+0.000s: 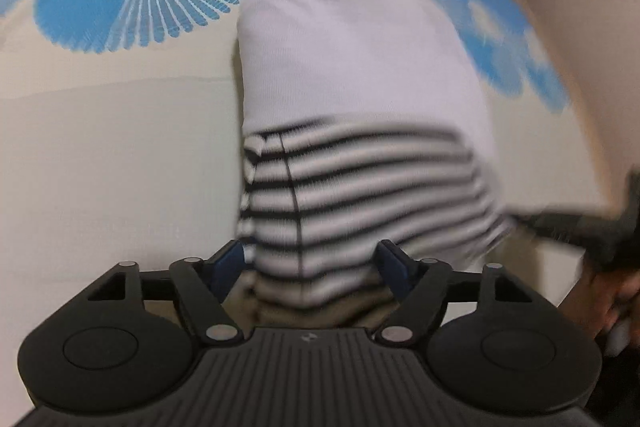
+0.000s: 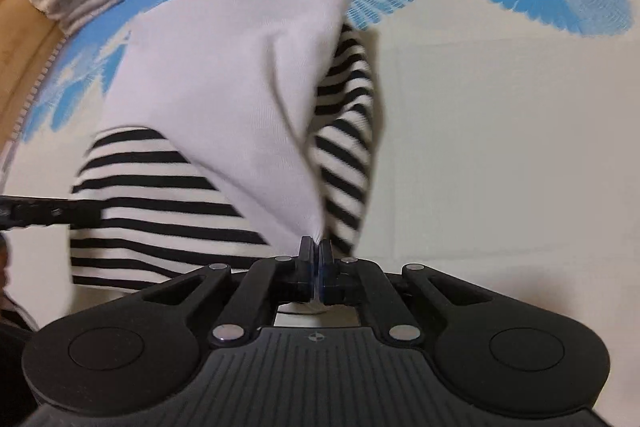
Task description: Fold small clothes
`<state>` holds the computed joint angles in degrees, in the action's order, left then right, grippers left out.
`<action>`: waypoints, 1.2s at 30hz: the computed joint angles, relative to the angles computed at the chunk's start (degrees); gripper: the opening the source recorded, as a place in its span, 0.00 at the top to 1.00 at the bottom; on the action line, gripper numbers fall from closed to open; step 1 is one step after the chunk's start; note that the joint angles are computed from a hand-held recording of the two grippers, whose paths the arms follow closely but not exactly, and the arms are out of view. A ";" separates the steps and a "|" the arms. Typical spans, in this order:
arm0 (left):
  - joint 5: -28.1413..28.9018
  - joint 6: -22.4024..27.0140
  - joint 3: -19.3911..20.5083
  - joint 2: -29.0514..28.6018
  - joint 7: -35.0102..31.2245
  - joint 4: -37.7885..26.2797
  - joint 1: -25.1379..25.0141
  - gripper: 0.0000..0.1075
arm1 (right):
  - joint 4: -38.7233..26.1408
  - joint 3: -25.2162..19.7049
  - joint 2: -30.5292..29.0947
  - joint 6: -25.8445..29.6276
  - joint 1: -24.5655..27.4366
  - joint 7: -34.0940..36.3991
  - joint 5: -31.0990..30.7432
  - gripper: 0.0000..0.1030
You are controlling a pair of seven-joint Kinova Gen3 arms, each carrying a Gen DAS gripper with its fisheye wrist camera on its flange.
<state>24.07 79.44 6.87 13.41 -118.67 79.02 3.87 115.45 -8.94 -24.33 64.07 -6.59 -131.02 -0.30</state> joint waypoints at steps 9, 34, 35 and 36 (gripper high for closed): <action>-0.49 -13.77 -14.84 -23.03 -3.61 12.02 9.04 0.18 | -11.76 -18.65 -12.19 12.26 7.11 -15.48 14.45 0.28; -13.47 -26.10 -7.89 -38.36 18.97 30.05 14.01 0.05 | -13.46 -35.75 -26.45 13.74 30.12 -7.13 -2.78 0.22; -13.26 -25.63 -8.85 -37.82 18.68 29.73 14.64 0.05 | -13.54 -35.89 -26.26 14.10 30.76 -6.60 -3.32 0.22; -13.19 -25.77 -9.64 -37.64 18.83 29.86 15.42 0.05 | -13.69 -35.83 -26.29 14.20 31.39 -6.39 -3.83 0.22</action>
<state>10.87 53.67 -2.77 -24.24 -99.84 108.88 19.29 101.76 -44.76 -50.62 78.27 24.80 -137.41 -4.13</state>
